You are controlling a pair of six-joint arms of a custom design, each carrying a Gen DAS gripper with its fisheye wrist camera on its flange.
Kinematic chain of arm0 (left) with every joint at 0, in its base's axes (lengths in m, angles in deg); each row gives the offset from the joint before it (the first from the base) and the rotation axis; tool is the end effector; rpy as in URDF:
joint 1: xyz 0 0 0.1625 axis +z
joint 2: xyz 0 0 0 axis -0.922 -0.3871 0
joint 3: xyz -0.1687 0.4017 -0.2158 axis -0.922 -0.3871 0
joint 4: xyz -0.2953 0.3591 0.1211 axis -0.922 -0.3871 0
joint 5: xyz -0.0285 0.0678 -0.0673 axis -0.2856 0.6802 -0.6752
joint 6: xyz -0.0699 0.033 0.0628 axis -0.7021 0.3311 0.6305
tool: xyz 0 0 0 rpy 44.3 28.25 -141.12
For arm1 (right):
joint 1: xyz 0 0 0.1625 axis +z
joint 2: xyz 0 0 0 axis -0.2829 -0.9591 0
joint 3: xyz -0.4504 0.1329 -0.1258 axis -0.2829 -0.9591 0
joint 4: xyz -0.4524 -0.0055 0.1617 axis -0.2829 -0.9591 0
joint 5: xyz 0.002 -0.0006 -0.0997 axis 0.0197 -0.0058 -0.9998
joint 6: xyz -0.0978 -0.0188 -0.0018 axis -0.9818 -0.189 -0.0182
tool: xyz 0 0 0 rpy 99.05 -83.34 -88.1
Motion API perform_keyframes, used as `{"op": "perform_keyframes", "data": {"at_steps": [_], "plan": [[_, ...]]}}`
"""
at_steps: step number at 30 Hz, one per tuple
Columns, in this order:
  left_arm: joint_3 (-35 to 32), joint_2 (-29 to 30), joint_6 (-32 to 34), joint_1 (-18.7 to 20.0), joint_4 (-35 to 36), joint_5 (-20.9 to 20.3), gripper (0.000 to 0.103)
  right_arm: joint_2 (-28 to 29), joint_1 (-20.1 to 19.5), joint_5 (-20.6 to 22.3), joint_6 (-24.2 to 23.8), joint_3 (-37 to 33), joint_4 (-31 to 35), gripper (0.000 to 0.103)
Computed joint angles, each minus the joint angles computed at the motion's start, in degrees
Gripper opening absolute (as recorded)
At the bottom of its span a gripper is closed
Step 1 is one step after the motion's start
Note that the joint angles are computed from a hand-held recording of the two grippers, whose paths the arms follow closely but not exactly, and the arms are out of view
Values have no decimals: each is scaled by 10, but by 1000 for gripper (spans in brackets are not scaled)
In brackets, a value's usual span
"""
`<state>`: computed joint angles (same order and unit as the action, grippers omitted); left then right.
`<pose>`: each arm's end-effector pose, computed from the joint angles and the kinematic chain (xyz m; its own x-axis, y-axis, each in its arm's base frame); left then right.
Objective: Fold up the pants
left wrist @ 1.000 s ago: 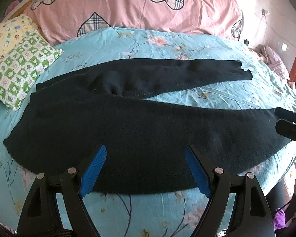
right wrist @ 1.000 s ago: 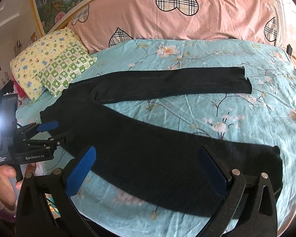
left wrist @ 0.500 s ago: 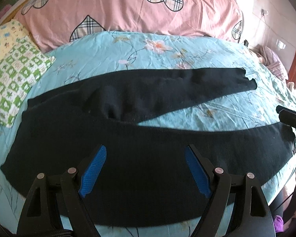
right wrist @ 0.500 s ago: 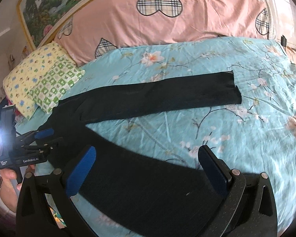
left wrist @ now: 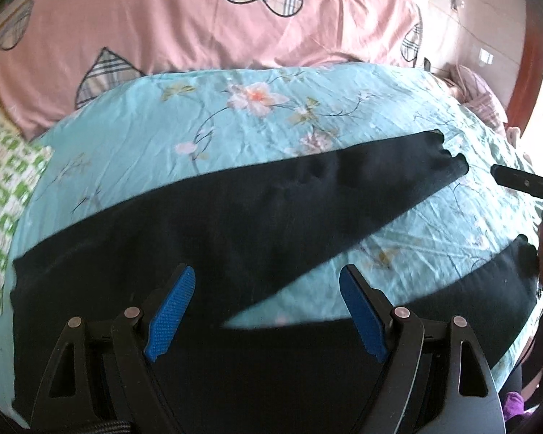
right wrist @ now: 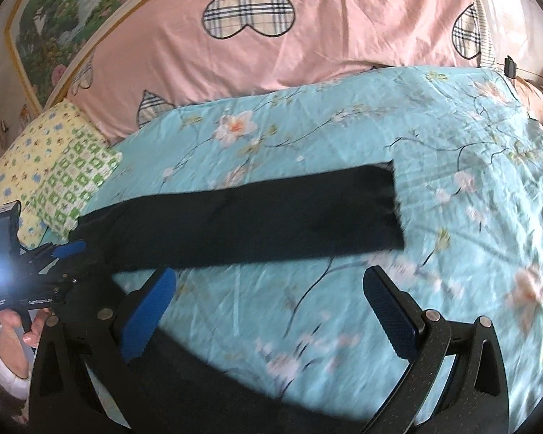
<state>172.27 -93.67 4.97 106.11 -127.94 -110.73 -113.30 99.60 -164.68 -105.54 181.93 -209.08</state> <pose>-0.2690 -0.4670 0.1325 -0.5923 0.5334 -0.6039 0.7425 0.6524 -0.1519 0.0669 -0.3876 0.3118 -0.9088 0.0022 0.4171 -0.2952 0.7031 -0.6470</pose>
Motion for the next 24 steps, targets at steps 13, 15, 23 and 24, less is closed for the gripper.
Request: {"op": "perform_keyframes", "data": {"at_steps": [13,15,23,24], "plan": [[-123,96,75,54,36,-40,83,39,-28,-7,1,-70,33,103],[-148,114,88,65,46,-55,83,45,-34,-7,5,-82,42,103],[-224,166,179,95,82,-105,83,69,-64,-4,19,-128,80,103],[-230,172,190,96,85,-101,83,73,-66,-4,19,-133,83,103]]}}
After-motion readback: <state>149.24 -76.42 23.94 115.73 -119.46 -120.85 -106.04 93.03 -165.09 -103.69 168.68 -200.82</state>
